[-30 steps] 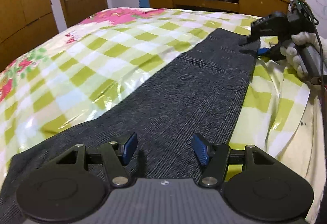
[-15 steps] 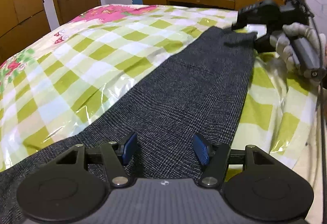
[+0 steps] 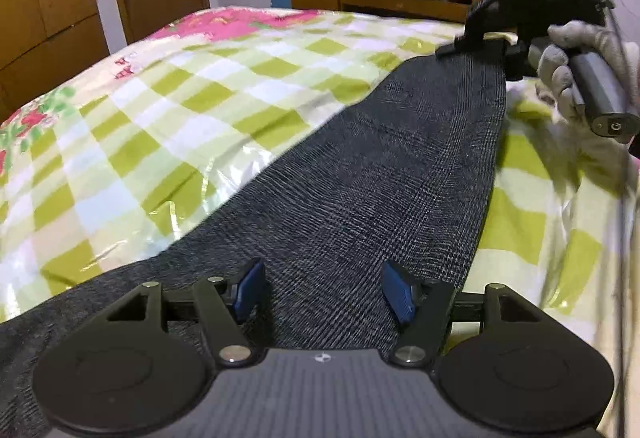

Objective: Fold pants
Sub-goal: 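Lift the leg hem with the right gripper while the left gripper holds the waistband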

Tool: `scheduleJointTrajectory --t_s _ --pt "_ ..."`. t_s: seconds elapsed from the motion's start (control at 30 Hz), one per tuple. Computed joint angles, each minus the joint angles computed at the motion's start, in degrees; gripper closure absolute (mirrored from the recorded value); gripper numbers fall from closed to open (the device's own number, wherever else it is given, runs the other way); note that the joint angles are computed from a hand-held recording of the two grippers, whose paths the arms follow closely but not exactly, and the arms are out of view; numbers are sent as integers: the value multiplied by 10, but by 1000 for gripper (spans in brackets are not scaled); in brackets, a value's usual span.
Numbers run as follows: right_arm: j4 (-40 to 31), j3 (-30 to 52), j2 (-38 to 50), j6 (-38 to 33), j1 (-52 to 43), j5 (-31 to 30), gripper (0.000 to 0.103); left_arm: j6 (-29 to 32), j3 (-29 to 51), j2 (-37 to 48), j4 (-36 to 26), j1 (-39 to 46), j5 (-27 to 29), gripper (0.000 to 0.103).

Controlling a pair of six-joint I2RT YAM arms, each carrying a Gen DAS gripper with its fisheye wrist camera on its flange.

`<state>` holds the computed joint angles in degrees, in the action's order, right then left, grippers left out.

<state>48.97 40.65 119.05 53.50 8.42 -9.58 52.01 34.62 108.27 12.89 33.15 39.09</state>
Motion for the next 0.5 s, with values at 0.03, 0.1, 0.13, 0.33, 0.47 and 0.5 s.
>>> scheduleJointTrajectory --t_s 0.03,0.1,0.13,0.33,0.47,0.5 --pt "14 -16 -23 -14 12 12 97 8 1 -3 -9 9 5 27" --pt "-13 -19 -66 -56 41 36 97 33 7 -6 -32 35 12 27" --pt "-43 -8 -82 -79 58 48 97 45 10 -8 -42 51 13 27" --pt "-106 40 -103 -146 168 95 97 120 60 -5 -143 179 48 27" --pt "-147 86 -89 -207 246 144 97 161 91 19 -168 241 47 27" --pt "-153 88 -91 -222 263 155 97 167 99 26 -175 253 47 27"
